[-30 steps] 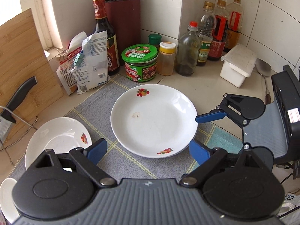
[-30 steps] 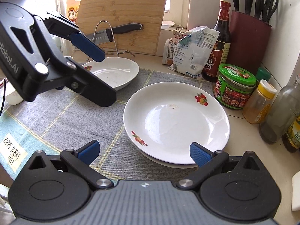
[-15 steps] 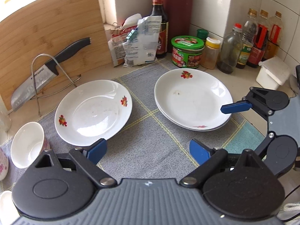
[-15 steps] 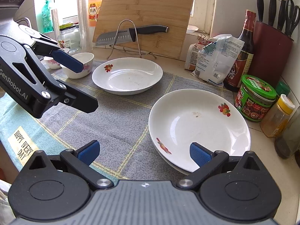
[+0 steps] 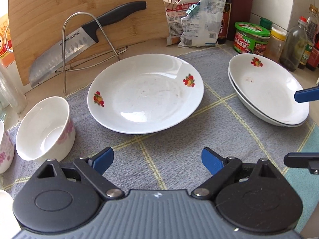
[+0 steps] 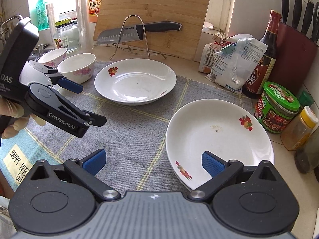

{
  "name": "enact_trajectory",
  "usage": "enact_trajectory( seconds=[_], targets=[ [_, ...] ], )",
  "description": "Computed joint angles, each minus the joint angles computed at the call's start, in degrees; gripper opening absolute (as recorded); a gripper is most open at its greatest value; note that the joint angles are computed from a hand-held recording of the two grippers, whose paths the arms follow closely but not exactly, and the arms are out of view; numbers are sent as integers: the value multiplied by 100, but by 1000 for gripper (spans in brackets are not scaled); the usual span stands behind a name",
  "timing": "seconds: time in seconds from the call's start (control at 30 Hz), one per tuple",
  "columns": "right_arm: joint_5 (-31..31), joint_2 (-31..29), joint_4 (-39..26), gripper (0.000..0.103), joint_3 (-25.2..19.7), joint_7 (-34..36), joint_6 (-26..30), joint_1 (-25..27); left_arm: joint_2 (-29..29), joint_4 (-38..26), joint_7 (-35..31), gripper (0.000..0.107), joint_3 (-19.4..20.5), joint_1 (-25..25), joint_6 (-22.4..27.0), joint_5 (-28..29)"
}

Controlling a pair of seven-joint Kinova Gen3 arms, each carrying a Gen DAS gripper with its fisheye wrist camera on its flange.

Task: Organize plates and bowls

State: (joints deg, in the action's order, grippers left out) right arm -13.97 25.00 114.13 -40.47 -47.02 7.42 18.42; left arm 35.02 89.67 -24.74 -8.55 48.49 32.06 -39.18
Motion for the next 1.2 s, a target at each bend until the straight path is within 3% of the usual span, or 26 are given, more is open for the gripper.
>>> enact_trajectory(
  seconds=[0.27,0.37,0.8,0.9,1.2],
  targets=[
    [180,-59,-457,103,1259,-568,201,-1443,-50,564,-18,98,-312,-97,-1045,93],
    [298,8,-693,103,1633,-676,395,-1838,1,560,-90,103,-499,1,-1151,191],
    [111,852,-2222,103,1701,398,1561,-1968,336,219,43,103,-1103,324,-1123,561],
    [37,1096,-2707,103,1851,627,1885,-2141,420,245,261,103,-1352,499,-1252,485],
    [-172,1867,-4238,103,2272,1113,3112,-2593,506,242,378,103,-1563,632,-1357,471]
  ],
)
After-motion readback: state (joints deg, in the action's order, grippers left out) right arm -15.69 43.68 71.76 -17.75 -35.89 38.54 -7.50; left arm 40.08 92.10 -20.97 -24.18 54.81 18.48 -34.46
